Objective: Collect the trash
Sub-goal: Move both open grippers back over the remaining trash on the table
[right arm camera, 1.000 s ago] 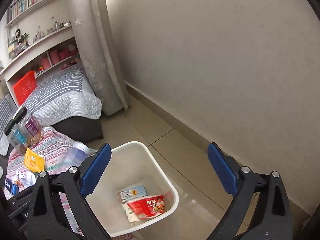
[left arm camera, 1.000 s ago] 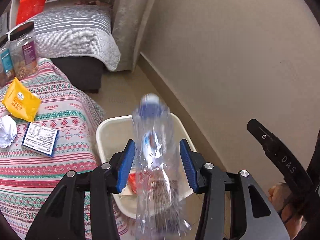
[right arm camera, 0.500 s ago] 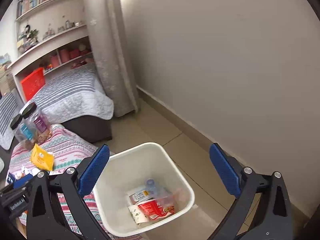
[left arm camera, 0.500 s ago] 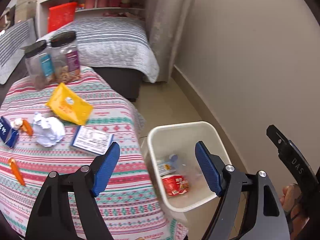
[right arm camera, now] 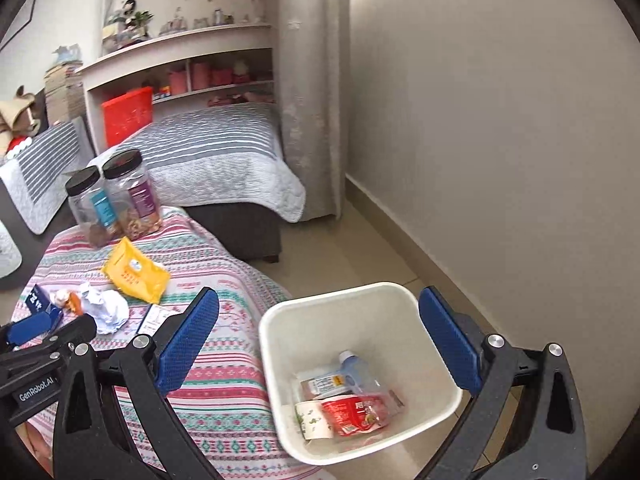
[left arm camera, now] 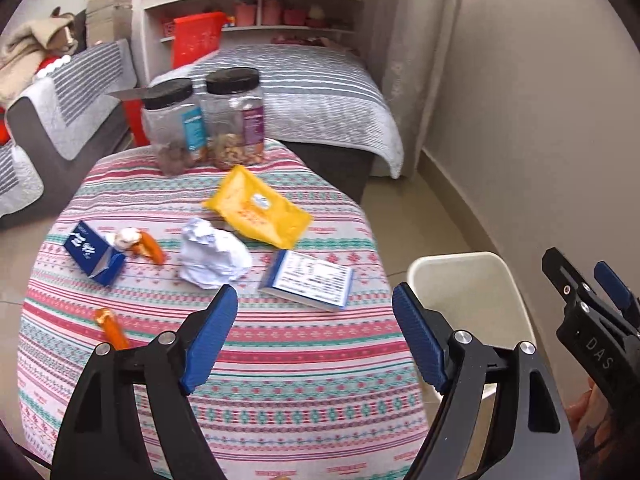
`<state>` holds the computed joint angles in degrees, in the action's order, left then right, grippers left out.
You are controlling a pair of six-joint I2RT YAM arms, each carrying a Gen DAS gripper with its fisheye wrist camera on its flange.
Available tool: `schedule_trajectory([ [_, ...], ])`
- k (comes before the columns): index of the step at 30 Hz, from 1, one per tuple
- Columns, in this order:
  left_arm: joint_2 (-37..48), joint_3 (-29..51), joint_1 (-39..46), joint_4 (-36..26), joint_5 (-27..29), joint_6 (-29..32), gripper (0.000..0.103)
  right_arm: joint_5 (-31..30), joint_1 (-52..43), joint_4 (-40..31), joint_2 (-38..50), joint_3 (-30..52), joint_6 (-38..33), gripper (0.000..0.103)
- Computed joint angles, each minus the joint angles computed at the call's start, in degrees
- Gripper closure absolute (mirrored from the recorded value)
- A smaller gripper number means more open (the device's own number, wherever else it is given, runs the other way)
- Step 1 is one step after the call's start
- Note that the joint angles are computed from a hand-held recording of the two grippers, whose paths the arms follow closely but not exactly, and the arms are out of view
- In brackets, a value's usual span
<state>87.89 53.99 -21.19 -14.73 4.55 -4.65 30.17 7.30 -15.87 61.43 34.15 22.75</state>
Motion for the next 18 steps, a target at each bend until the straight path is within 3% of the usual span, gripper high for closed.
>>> schedule_trajectory([
  [10, -3.3, -1.5, 10.5, 1.2, 1.2, 3.5, 0.021, 9.5, 14.5, 3.0, 9.0, 5.2, 3.3, 0.007],
  [18, -2.9, -0.8, 17.9, 0.1, 2.9, 5.4, 0.021, 10.3, 19.9, 3.3, 16.2, 10.6, 6.3, 0.007],
])
